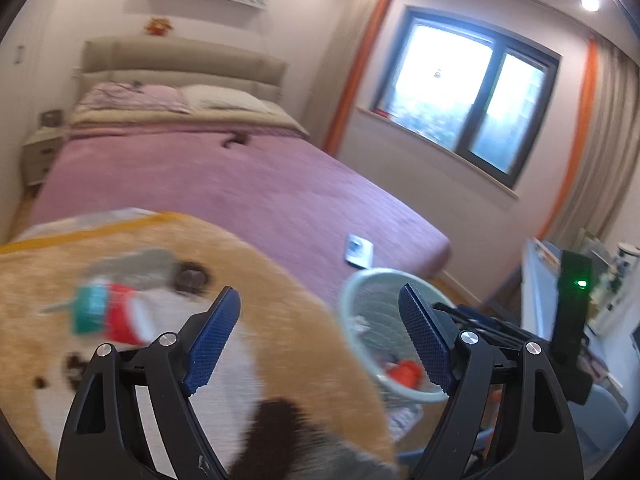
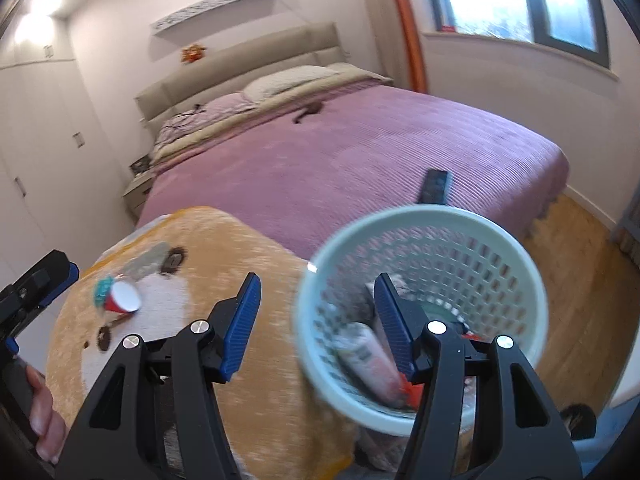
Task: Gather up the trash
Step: 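Grasp the green-capped cup with the left tool while the right tool grasps the red paper cup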
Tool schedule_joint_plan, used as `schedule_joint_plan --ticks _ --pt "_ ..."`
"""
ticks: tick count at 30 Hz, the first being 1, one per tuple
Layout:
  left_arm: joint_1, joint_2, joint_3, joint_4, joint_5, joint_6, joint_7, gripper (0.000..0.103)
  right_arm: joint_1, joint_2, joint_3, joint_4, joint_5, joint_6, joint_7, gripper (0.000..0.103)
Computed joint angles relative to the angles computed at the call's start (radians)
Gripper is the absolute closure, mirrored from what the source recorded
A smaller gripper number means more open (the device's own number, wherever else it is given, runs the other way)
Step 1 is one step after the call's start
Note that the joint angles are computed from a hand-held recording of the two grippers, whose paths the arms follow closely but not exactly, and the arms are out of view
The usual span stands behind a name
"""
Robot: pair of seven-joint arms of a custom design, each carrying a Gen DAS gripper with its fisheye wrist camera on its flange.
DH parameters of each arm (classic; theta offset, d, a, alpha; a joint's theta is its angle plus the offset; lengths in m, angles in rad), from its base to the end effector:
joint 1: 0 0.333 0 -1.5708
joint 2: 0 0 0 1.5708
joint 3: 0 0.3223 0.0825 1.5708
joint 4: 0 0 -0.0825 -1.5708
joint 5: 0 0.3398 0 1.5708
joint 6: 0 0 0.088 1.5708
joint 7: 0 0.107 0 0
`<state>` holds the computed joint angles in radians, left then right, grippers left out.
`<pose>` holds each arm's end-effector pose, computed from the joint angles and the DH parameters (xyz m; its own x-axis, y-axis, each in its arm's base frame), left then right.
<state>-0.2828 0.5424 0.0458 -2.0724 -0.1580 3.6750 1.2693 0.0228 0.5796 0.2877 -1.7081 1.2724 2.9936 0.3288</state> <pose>0.6009 -0.1284 0.3386 0.0445 -0.9491 0.3117 -0.5020 -0.2910 -0.8144 0.6542 0.1060 0.3360 0.3343 -0.9037 -0.2677 -0.6913 -0.0420 -0.7214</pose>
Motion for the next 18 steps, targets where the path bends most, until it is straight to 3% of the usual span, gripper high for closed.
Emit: schedule_joint_plan --ticks 3,9,11,13,16,18 --pt "-0.066 -0.038 0.088 -0.062 -0.132 0.007 0.062 0.023 -0.005 -0.016 0.059 -0.007 0.076 0.005 -0.134 0.046" --pt "0.023 -0.067 0.089 -0.119 -0.184 -0.038 0.064 0.025 0.073 -0.032 0.071 0.0 0.178 -0.021 -0.331 0.044" --pt "0.095 -0.065 0.052 -0.126 -0.128 -0.056 0.021 0.028 0.12 -0.02 0.049 0.021 0.152 -0.035 -0.315 0.044" --pt "0.206 -0.056 -0.015 -0.124 -0.011 -0.072 -0.05 0.032 0.163 -0.001 0.026 0.045 0.101 -0.049 -0.26 0.044" --pt "0.284 -0.026 -0.05 -0.095 0.099 -0.107 -0.119 0.034 0.204 0.037 0.016 0.085 0.009 -0.065 -0.179 0.044" --pt "0.283 -0.008 -0.035 -0.08 0.127 -0.125 -0.143 0.034 0.23 0.07 0.008 0.121 -0.073 -0.075 -0.102 0.044"
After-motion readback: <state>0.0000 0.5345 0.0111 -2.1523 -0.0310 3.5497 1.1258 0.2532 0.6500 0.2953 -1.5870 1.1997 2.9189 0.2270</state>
